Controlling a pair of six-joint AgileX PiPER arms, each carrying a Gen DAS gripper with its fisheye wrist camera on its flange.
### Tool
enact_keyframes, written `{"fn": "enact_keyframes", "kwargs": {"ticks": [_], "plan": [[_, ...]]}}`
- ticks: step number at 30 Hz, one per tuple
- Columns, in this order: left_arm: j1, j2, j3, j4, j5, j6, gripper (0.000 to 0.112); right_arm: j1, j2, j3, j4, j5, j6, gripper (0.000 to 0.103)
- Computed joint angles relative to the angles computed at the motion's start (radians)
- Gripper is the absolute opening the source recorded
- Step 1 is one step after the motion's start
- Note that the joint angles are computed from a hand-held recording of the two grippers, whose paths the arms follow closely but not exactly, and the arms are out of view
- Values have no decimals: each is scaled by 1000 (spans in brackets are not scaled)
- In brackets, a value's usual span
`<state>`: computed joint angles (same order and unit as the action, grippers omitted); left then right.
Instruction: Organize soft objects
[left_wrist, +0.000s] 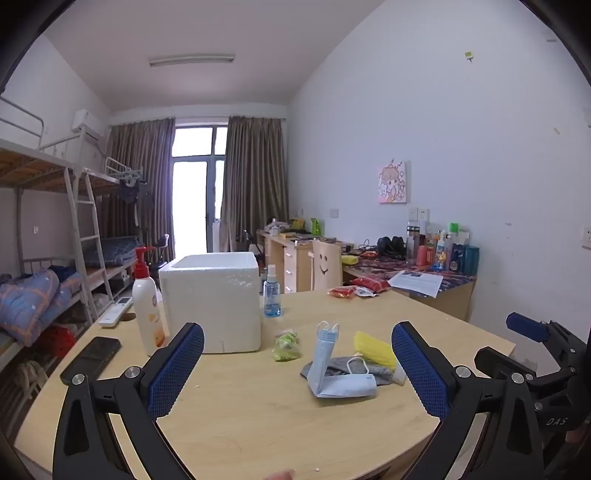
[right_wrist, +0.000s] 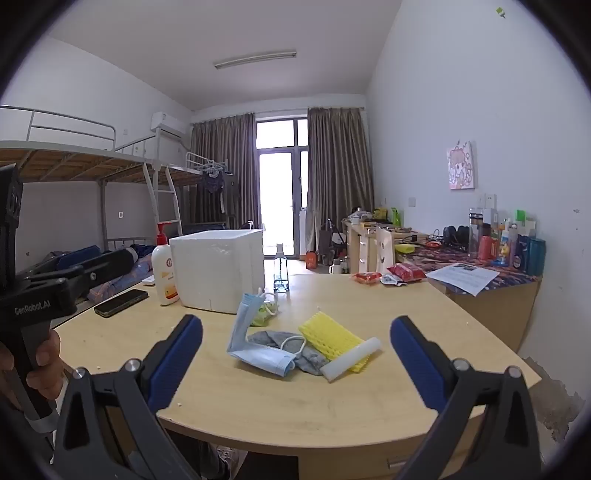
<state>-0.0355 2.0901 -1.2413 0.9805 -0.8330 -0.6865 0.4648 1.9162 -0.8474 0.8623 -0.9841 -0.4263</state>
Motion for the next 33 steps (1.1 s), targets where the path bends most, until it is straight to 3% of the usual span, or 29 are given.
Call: {"fn": "enact_keyframes", "kwargs": {"ticks": [15, 33], "plan": [[4, 4, -11, 4, 7, 5, 102, -21, -49, 42, -18, 30, 11, 103], [-2, -8, 18, -17, -6, 53, 102, 10, -15, 8, 20, 15, -17, 103]]}}
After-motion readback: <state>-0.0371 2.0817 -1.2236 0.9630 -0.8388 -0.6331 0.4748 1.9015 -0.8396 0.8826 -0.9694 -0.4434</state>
